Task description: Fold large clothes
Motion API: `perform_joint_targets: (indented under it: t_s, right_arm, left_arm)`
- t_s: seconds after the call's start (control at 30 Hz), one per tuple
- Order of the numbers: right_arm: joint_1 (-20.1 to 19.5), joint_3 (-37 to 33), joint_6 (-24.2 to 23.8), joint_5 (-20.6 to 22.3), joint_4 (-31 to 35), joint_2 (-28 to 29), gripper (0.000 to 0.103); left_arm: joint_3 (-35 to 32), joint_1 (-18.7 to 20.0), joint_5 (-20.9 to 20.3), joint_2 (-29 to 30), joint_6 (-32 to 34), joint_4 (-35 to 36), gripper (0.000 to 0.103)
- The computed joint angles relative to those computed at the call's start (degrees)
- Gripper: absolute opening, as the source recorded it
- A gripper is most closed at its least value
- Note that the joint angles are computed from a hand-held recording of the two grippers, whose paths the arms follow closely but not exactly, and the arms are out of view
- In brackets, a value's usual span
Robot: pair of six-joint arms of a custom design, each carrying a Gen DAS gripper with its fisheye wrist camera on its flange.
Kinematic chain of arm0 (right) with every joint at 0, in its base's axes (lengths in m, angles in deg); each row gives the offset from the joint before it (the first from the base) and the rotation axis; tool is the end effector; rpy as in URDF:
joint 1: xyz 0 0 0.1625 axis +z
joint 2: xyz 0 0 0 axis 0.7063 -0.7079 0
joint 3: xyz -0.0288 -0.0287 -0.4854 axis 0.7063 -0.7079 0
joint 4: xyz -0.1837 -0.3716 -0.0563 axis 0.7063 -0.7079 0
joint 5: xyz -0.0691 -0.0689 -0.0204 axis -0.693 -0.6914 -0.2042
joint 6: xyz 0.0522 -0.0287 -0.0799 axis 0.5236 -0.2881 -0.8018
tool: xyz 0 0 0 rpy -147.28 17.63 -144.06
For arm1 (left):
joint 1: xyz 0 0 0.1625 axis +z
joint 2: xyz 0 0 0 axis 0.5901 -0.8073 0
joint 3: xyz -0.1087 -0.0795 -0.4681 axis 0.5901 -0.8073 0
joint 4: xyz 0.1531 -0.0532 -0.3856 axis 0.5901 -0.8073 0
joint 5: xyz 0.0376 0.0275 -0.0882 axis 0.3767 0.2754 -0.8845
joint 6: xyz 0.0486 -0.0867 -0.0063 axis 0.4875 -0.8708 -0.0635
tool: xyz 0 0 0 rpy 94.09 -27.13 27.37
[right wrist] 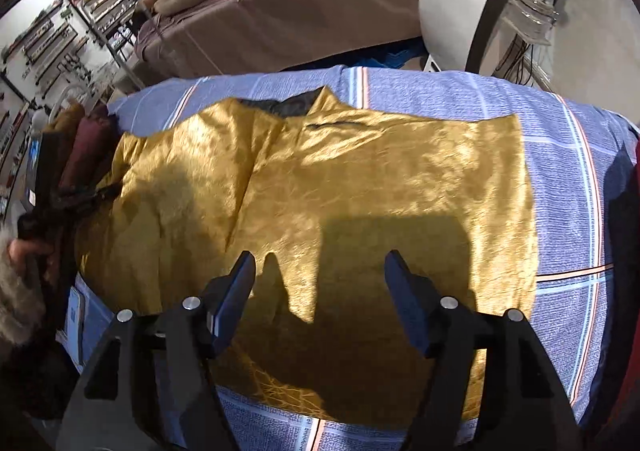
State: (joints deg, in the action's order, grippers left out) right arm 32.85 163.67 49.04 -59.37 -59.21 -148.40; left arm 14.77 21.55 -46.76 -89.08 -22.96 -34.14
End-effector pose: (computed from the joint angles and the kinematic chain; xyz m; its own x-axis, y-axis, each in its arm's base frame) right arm -0.0615 -0.7195 0.4157 -0.8181 -0.0687 0.5709 -0.2737 0.9197 -0.2816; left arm -0.3051 -0.8774 0.0185 -0.6347 0.0756 -0.7691 0.2999 0.9413 -0.1549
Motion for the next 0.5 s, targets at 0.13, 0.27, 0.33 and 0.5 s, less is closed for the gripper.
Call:
perform_joint_targets:
  t_s: [0.13,0.27,0.33,0.5]
  right_arm:
    - [-1.4,-1.9,2.7,-3.6,-1.6,2.6,0.067]
    - [-3.2,-6.3,7.5,-2.1,4.5,4.2,0.067]
    - [-3.4,-7.2,7.7,-2.3,5.1,4.8,0.068]
    - [-2.8,-5.9,6.0,-5.0,1.1,5.9,0.072]
  left_arm:
    - [0.3,0.4,-0.2,0.0,-0.2,-0.7,0.014]
    - [0.0,0.7,0.0,0.3,-0.8,-0.7,0.017]
    - [-0.2,0.8,0.2,0.5,-1.2,-0.6,0.019]
    - [-0.9,0.8,1.5,1.0,-1.9,0.9,0.029]
